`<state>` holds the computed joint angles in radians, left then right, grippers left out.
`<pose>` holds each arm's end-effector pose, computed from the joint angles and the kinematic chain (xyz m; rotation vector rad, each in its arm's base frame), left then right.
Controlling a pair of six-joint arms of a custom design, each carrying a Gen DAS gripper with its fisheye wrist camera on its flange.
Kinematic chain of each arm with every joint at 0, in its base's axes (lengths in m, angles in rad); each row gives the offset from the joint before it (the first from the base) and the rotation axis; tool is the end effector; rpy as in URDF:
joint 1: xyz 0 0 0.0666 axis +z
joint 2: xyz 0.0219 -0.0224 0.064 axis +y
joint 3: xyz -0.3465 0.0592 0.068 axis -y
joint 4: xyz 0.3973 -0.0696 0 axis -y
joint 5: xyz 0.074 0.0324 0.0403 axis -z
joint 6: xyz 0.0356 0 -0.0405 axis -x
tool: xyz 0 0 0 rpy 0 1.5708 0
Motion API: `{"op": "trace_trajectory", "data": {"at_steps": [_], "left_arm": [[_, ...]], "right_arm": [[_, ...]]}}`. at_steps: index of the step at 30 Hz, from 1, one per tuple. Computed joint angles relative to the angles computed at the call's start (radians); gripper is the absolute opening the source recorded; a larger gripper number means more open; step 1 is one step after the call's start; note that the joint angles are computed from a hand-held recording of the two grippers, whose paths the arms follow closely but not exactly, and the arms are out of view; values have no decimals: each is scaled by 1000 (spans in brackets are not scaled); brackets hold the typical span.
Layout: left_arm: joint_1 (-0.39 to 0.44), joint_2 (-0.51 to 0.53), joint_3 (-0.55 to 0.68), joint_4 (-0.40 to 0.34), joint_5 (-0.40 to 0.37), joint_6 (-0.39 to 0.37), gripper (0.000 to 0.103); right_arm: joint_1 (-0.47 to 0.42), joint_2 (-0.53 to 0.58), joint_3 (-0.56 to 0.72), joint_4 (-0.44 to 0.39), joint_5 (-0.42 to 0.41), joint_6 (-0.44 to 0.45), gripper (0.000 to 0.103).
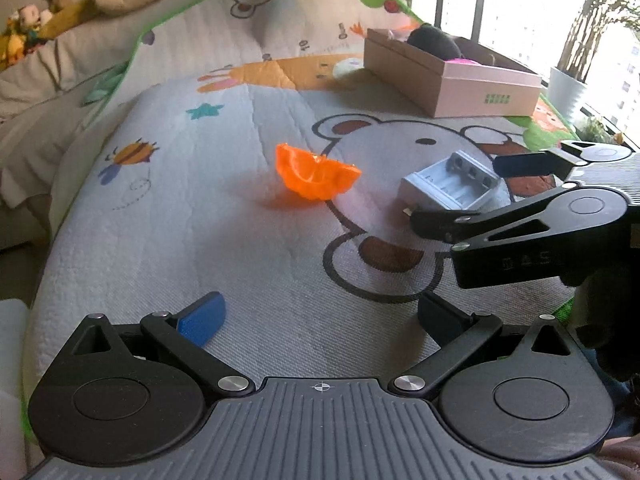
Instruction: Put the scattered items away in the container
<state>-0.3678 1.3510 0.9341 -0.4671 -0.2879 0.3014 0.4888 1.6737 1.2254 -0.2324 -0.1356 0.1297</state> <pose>0.4182 -0.1507 0.2390 -0.0447 2.4061 0.0468 0.4994 0.2706 0.2272 -0.7595 2.1360 0.3444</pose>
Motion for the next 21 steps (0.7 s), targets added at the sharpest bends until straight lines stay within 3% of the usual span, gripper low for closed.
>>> {"op": "trace_trajectory", "data": {"at_steps": [13,15,17,21], "left_arm": [[-11,-23,-65,118,-26,-22,103],[-10,-26,-75,140,-26,-31,103],[-14,-29,-95,181,-34,-40,103],[-20,-33,-123,245,-50,-52,103]], "right_arm": [[15,64,116,-129,-4,20,103],[16,50,98,-115,-6,40,91],[11,24,68,-103,4,37,91],[-18,-70,-60,4,47,44,91]]}}
